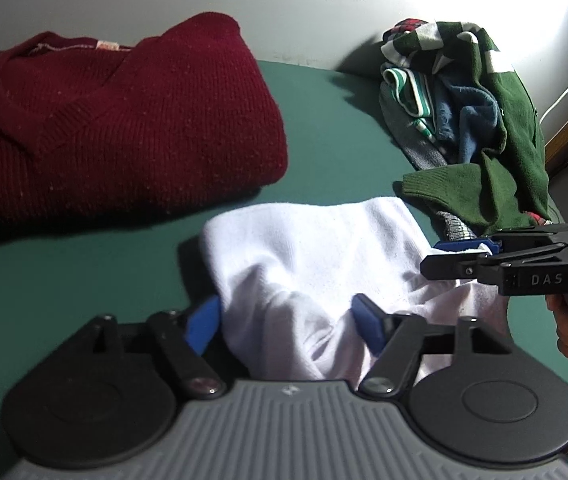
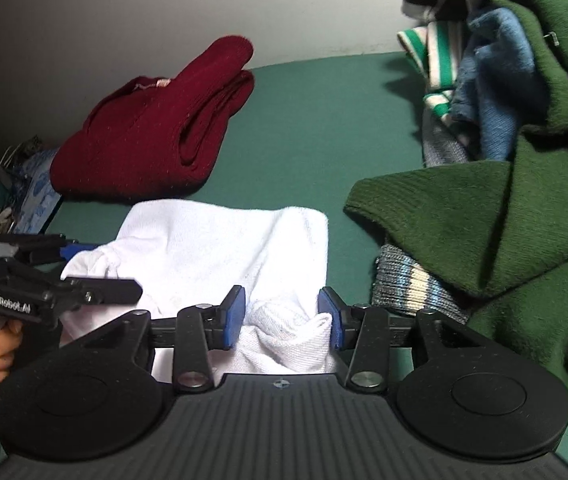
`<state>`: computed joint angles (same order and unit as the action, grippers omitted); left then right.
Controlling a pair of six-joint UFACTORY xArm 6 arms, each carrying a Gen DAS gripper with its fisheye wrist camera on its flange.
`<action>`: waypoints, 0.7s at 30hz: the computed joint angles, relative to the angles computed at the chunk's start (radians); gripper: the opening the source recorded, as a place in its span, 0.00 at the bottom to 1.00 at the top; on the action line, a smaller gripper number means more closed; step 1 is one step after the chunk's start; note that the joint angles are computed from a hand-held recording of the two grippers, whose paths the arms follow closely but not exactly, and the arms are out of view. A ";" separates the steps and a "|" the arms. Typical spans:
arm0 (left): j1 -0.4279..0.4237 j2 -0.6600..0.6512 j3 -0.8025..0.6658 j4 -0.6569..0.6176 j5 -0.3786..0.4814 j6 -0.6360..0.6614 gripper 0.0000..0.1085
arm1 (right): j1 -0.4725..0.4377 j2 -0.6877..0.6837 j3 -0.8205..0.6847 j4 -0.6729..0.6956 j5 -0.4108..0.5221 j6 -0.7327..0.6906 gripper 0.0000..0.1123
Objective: Fold clothes
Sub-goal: 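Grasp the shirt's end with both grippers and fold it over the bundle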
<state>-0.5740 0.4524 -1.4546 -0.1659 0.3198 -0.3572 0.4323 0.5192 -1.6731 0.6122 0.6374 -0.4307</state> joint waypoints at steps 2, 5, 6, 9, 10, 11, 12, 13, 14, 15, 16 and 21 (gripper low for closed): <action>0.002 -0.010 0.013 -0.072 -0.007 0.042 0.49 | -0.009 0.001 -0.008 0.012 0.028 -0.026 0.22; -0.001 -0.027 0.030 -0.100 -0.018 0.054 0.29 | -0.027 -0.006 -0.009 0.054 0.062 -0.044 0.14; -0.002 -0.031 0.032 -0.088 -0.018 0.043 0.25 | -0.030 -0.013 -0.001 0.068 0.060 -0.056 0.14; -0.004 -0.034 0.028 -0.024 -0.016 -0.013 0.13 | -0.036 -0.032 0.025 0.111 0.045 -0.086 0.13; -0.005 -0.036 0.028 -0.007 -0.017 -0.030 0.10 | -0.036 -0.038 0.034 0.126 0.038 -0.096 0.12; -0.005 -0.040 0.029 0.008 -0.021 -0.047 0.09 | -0.035 -0.045 0.043 0.142 0.029 -0.111 0.12; -0.005 -0.048 0.035 0.026 -0.029 -0.064 0.09 | -0.034 -0.053 0.052 0.159 0.020 -0.129 0.12; -0.006 -0.059 0.044 0.052 -0.037 -0.085 0.08 | -0.031 -0.062 0.062 0.173 0.009 -0.146 0.12; -0.008 -0.071 0.053 0.083 -0.046 -0.110 0.08 | -0.028 -0.071 0.072 0.186 -0.002 -0.162 0.12; -0.009 -0.085 0.062 0.117 -0.053 -0.137 0.08 | -0.025 -0.084 0.085 0.204 -0.014 -0.184 0.12; -0.011 -0.100 0.074 0.152 -0.061 -0.166 0.08 | -0.021 -0.097 0.099 0.225 -0.026 -0.208 0.12; -0.022 -0.187 0.146 0.327 -0.090 -0.315 0.08 | -0.005 -0.179 0.177 0.296 -0.078 -0.315 0.12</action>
<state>-0.5962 0.2656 -1.3089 0.1615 0.2296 -0.6718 0.4275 0.3405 -1.4965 0.9079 0.5592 -0.7453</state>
